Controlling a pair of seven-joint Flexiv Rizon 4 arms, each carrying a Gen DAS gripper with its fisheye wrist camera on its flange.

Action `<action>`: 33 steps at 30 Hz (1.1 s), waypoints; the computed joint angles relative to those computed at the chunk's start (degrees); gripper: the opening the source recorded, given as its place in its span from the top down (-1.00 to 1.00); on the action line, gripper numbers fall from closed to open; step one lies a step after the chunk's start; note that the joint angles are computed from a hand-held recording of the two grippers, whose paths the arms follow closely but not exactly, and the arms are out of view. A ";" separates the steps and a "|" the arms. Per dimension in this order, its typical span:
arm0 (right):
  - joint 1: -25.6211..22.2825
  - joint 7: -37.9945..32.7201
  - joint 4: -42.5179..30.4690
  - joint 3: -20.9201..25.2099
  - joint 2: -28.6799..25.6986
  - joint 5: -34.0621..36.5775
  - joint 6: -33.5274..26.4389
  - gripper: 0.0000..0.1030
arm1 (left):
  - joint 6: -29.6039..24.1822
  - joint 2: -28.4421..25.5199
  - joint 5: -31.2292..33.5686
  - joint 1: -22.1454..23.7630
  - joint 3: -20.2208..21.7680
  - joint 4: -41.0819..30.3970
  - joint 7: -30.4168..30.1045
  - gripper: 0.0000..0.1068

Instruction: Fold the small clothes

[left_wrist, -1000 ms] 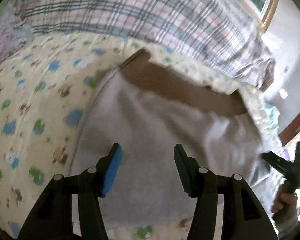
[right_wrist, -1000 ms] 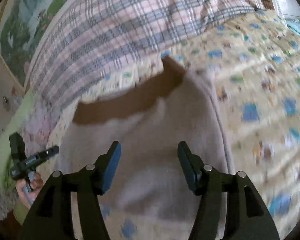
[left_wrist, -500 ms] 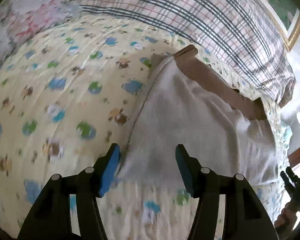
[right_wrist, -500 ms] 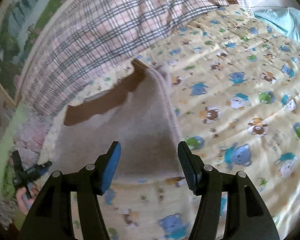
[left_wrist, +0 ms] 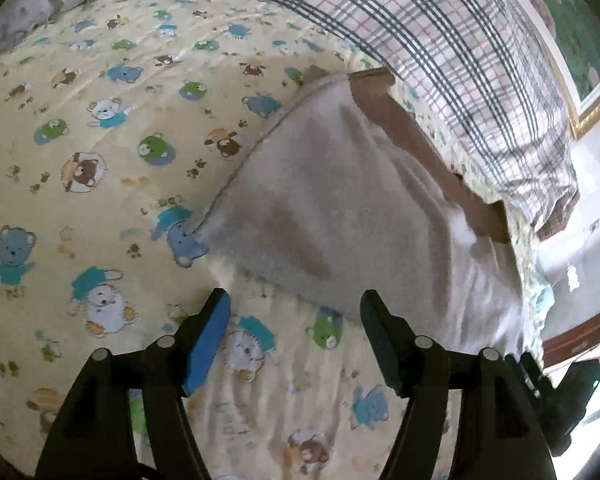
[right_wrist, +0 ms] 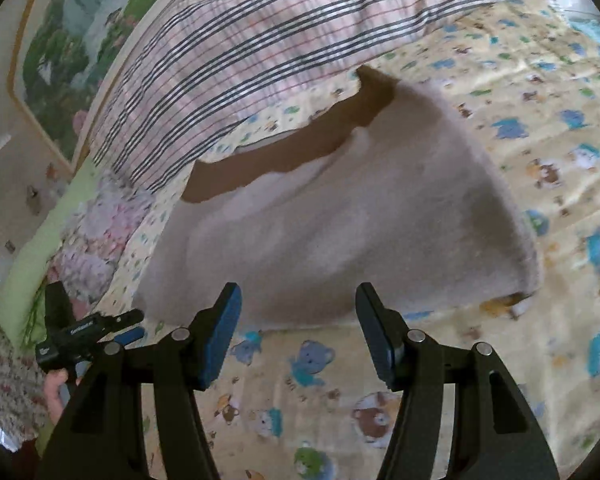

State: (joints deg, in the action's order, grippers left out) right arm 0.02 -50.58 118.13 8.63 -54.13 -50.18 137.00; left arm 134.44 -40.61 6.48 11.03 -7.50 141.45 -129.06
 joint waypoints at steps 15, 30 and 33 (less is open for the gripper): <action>-0.60 4.27 -2.52 -1.20 -3.00 -4.94 4.34 -0.18 | 1.14 -3.60 -7.26 -2.44 1.09 -7.87 -4.97 -0.37; -0.23 10.30 -4.52 -4.10 -2.33 -9.44 5.56 -0.18 | -2.84 1.63 -20.80 -18.07 7.28 -11.28 11.94 0.78; -1.78 14.66 -7.70 -4.14 -1.93 -13.40 4.66 -0.18 | -3.28 3.04 -19.67 -18.97 5.68 -13.18 15.28 0.84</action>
